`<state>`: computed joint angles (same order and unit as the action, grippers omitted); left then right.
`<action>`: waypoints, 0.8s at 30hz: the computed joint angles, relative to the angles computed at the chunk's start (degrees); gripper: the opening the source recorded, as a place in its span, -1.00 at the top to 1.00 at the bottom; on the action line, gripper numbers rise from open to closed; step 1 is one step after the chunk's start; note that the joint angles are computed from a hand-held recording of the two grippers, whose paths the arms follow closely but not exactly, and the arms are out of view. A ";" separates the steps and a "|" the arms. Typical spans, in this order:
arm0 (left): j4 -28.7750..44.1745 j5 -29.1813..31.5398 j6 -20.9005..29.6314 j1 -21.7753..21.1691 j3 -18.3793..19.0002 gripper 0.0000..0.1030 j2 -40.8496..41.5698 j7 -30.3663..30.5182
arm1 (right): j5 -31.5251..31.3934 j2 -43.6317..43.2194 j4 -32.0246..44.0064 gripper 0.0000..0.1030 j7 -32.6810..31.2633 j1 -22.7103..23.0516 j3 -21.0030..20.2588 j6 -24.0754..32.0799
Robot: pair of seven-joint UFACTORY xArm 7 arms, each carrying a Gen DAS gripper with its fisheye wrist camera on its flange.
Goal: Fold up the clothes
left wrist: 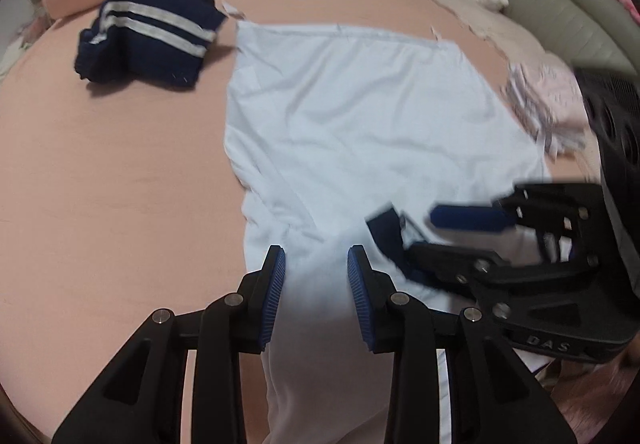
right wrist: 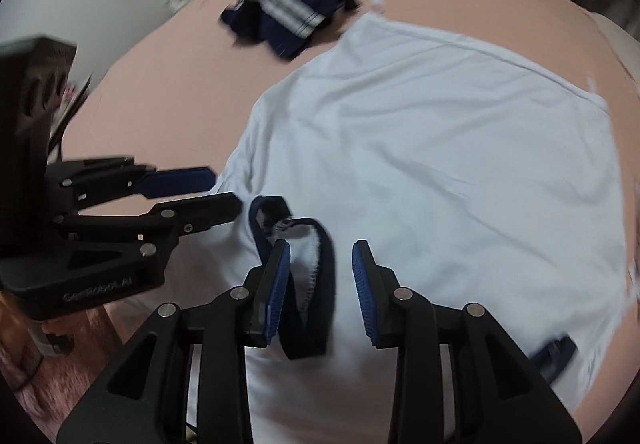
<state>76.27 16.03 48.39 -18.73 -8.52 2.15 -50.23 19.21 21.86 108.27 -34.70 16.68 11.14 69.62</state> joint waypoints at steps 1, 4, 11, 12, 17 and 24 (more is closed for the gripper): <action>-0.04 -0.31 0.12 -0.04 -0.07 0.33 0.26 0.49 | -0.48 0.67 0.52 0.37 -0.48 0.34 0.14 0.19; -0.39 -1.12 -0.13 -0.13 -0.04 0.33 0.70 1.67 | -2.48 2.44 1.81 0.37 0.73 1.74 -0.19 -0.53; -2.31 1.21 0.45 0.41 0.53 0.32 -1.28 -1.87 | 1.40 7.27 7.48 0.37 8.92 0.97 0.46 -1.67; -3.93 0.36 -1.21 1.00 0.86 0.32 -2.66 -3.15 | 1.17 7.30 7.72 0.37 9.58 1.03 0.39 -1.73; -9.76 -4.32 -8.00 4.35 1.60 0.33 -6.67 -6.83 | 4.38 3.85 5.59 0.36 10.29 -1.63 0.86 -1.94; -3.03 -5.24 -5.76 4.57 0.77 0.32 -0.67 -1.72 | 2.73 -8.47 -6.74 0.36 8.12 -4.65 -2.25 -3.59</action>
<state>73.24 10.80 42.63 -14.17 -7.74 1.48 -51.94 21.94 13.39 101.52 -26.58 12.03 8.89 66.02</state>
